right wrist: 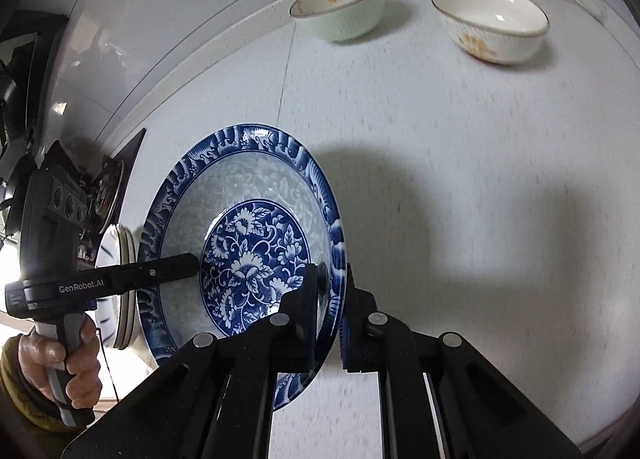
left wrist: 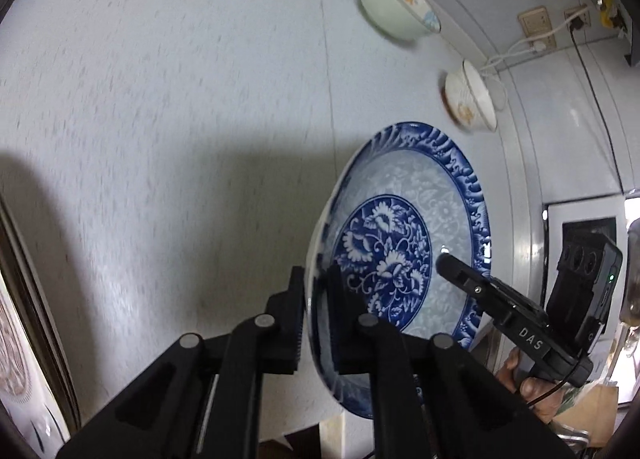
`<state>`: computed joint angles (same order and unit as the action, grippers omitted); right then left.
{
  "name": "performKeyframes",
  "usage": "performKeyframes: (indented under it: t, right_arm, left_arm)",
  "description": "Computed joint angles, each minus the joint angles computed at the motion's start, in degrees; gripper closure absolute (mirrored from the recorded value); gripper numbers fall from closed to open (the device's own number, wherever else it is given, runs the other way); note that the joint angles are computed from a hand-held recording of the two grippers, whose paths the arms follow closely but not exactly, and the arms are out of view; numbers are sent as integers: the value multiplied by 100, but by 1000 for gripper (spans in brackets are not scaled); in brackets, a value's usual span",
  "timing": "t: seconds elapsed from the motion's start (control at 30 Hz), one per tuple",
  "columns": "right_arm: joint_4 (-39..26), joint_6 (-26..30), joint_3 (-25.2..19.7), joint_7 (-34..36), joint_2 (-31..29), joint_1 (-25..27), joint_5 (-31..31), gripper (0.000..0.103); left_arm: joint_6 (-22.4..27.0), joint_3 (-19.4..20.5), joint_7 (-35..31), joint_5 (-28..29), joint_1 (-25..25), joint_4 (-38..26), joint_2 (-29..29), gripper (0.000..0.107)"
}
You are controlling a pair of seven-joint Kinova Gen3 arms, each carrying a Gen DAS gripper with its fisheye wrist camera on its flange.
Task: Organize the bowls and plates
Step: 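Grasp the blue-and-white bowl rim with the right gripper and lift it, then set the blue-and-white bowl down on the counter and open the right gripper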
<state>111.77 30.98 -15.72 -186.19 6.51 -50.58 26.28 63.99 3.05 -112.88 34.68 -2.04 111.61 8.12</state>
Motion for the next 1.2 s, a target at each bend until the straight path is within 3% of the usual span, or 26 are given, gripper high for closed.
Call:
performKeyframes:
  t: [0.23,0.47,0.63,0.83,0.9,0.97,1.0,1.07,1.2]
  right_arm:
    - [79,49,-98,-126,93,-201,-130,94]
    - [210,-271,82,-211,182,-288,-74,95]
    - [286,-156,97,-562,55,-400,256,95]
    - [336,-90,-3,-613,-88,-296,358,94]
    - [330,12,-47,-621,-162,-221,399,85]
    - [289,370,-84,-875,-277,-208,632,63]
    - [289,472,-117,-976,-351,-158,713,58]
    - [279,738,-189,-1072,-515,0,853,44]
    - [95,1323,-297,-796,-669,379,941,34]
  left_arm:
    - [-237,9,-107,-81,133,585,-148,95]
    - [-435,79,-125,-285,319,586,-306,96]
    - [-610,19,-218,-451,358,594,-660,93]
    - [-673,-255,-268,-641,235,444,-1114,79]
    - [-549,-384,-449,-376,139,321,-1110,68]
    - [-436,-467,-646,-47,57,191,-1098,53]
    - [-379,-472,-723,84,36,105,-1072,45]
    - [-353,-431,-766,222,28,-17,-1044,38]
    - [-483,-143,-544,194,248,-373,-913,33]
